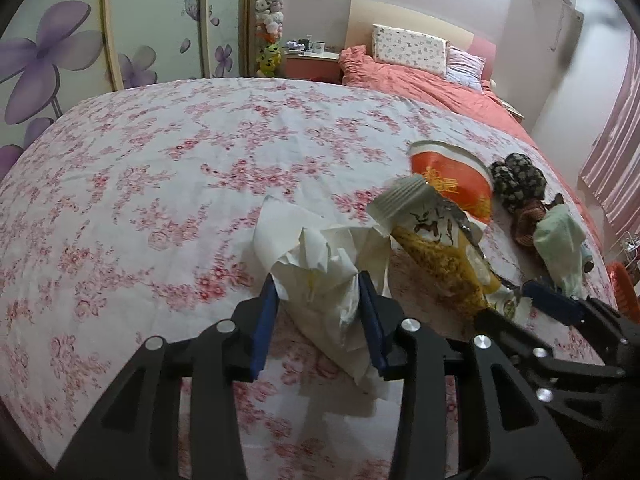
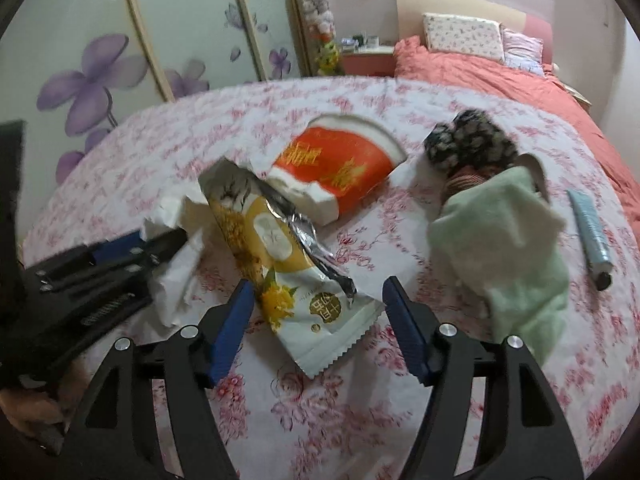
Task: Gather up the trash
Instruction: 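Grasp the crumpled white tissue with the left gripper while the right gripper grasps the snack wrapper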
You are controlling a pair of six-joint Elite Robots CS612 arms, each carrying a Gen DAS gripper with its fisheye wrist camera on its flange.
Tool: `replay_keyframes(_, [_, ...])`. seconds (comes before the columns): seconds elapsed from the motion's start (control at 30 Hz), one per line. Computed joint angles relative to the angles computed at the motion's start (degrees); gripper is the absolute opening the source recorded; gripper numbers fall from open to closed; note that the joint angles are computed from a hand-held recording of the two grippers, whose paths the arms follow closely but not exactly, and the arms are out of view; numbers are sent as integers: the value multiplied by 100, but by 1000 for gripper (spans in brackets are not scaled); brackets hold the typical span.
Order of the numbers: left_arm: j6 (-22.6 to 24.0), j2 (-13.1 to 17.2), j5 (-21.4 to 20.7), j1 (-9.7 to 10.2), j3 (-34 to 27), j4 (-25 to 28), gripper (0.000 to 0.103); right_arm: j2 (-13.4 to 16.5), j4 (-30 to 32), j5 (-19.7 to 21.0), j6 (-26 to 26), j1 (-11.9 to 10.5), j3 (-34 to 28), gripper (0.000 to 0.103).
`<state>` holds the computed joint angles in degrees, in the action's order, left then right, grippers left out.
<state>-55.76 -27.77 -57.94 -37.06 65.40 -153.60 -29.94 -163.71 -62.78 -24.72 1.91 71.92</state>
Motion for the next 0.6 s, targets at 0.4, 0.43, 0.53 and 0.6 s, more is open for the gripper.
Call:
replay_keyframes(0.4, [-37, 42, -102, 40, -26, -73, 49, -26, -183, -204, 644, -157, 104, 65])
replay_keyframes(0.43, [-50, 50, -122, 42, -44, -53, 50, -20, -134, -163, 637, -153, 90, 67])
replay_keyframes(0.53, [-46, 68, -158, 44, -76, -54, 54, 2, -45, -135, 449, -105, 40, 73])
replay_keyframes(0.6, [-40, 78, -186, 44, -88, -61, 56, 30, -43, -236, 271, -38, -8, 76])
